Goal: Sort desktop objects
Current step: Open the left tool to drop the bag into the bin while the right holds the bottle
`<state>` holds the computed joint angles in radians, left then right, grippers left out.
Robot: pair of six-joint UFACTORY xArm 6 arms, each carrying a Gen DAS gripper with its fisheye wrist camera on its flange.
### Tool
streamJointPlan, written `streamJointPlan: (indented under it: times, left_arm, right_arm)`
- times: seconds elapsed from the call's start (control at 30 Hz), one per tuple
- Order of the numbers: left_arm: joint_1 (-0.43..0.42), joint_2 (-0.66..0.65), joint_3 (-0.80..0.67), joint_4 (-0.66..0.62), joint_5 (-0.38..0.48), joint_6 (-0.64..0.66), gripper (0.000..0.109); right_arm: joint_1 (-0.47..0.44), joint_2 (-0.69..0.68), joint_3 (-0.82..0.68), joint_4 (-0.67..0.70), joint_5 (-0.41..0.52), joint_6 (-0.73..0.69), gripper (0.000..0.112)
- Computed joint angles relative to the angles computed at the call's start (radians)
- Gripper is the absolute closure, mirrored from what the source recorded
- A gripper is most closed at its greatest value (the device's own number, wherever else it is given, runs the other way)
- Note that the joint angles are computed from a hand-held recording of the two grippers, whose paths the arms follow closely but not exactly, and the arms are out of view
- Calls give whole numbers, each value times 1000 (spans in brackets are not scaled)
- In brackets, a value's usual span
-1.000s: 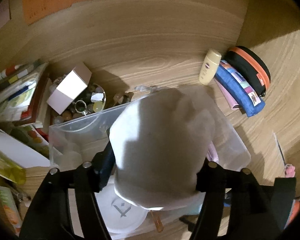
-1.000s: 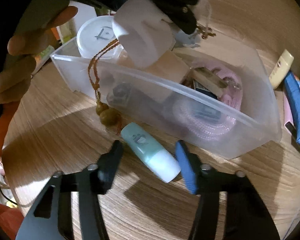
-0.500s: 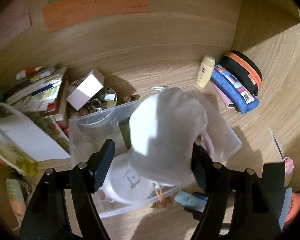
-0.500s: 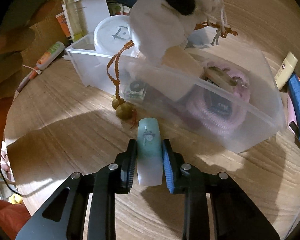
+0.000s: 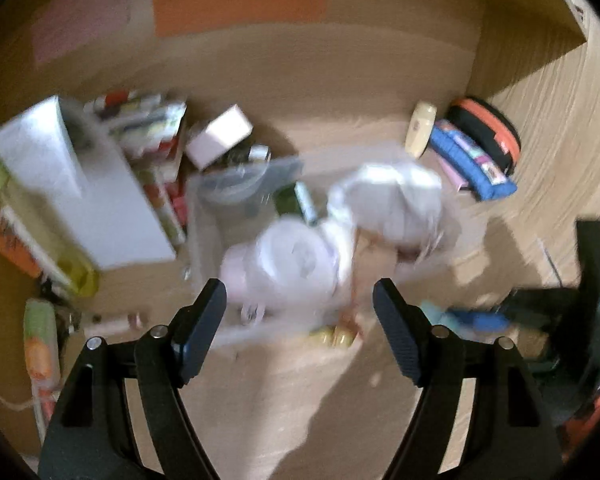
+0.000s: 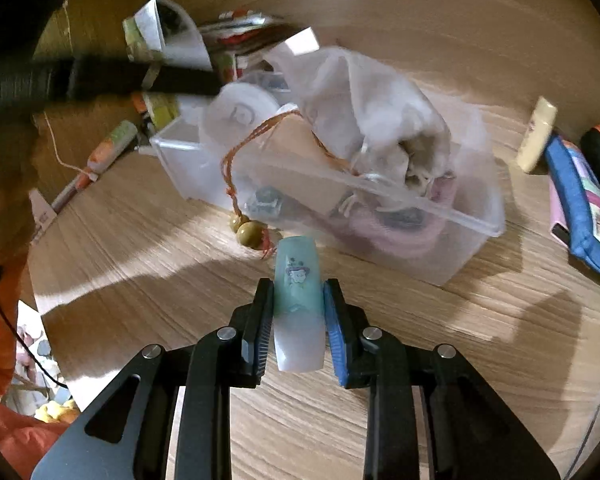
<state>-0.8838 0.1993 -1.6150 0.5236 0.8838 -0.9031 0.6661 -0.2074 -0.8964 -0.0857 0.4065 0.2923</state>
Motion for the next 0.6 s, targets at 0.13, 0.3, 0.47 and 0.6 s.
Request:
streamJointPlan:
  times: [0.13, 0.3, 0.47, 0.6]
  left_arm:
    - [-9, -36, 89, -41, -6, -24, 33]
    - [-14, -8, 112, -108, -20, -6, 33]
    - [-13, 68, 55, -171, -28, 35, 33]
    - [-10, 137, -12, -200, -24, 53, 33]
  right_arm:
    - [-13, -30, 24, 3, -8, 9, 89]
    - [-27, -54, 42, 20, -18, 12, 89]
    - [-36, -82, 65, 17, -26, 20, 89]
    - [-40, -97, 76, 14, -26, 22, 89]
